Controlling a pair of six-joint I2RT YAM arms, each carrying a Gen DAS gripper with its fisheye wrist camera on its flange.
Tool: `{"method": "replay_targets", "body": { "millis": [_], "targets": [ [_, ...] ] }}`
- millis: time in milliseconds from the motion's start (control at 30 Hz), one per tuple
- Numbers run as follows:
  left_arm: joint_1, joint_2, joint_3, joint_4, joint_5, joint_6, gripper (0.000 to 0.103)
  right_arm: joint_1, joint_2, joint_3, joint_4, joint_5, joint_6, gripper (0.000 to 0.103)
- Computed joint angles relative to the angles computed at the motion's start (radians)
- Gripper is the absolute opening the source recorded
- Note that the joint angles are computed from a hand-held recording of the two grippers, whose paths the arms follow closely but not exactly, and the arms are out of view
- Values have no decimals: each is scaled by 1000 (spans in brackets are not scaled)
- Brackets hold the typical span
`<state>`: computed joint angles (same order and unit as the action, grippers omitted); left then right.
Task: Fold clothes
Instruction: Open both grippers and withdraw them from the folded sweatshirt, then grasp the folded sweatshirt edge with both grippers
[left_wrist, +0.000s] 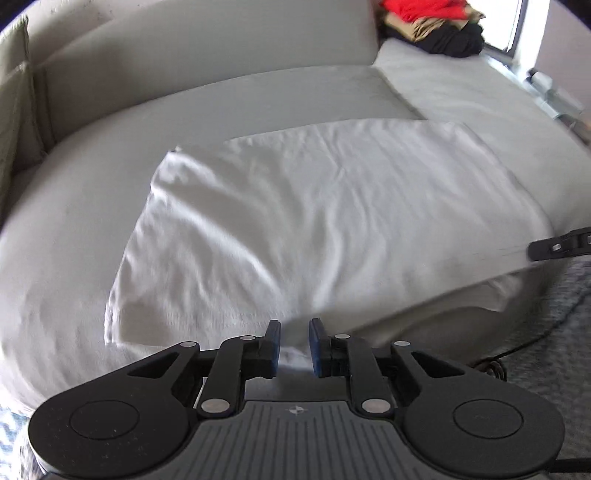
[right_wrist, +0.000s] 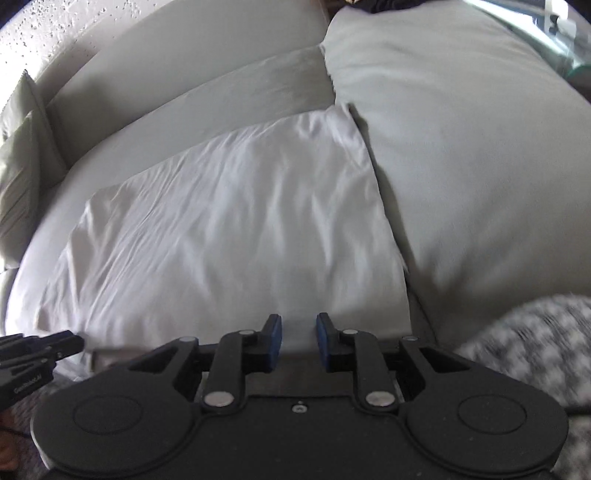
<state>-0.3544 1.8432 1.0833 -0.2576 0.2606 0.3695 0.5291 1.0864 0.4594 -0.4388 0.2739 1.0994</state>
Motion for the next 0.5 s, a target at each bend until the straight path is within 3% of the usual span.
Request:
{"method": "replay_targets", "body": {
  "millis": [200,300,433,500],
  "targets": [
    [47,-10,18,151,73,-142,16,-100,-149,-44,110,-17,-3,48],
    [25,30,107,111,75,-165,16,-212,-140,-16,135,-111,-5,54],
    [-23,103,247,31,44,-150,17,-355,-105,31,153,-214,-44,72],
    [-64,171,335,-4,-3,-149,17,-430,-27,57,195,-242,-94,73]
  ]
}}
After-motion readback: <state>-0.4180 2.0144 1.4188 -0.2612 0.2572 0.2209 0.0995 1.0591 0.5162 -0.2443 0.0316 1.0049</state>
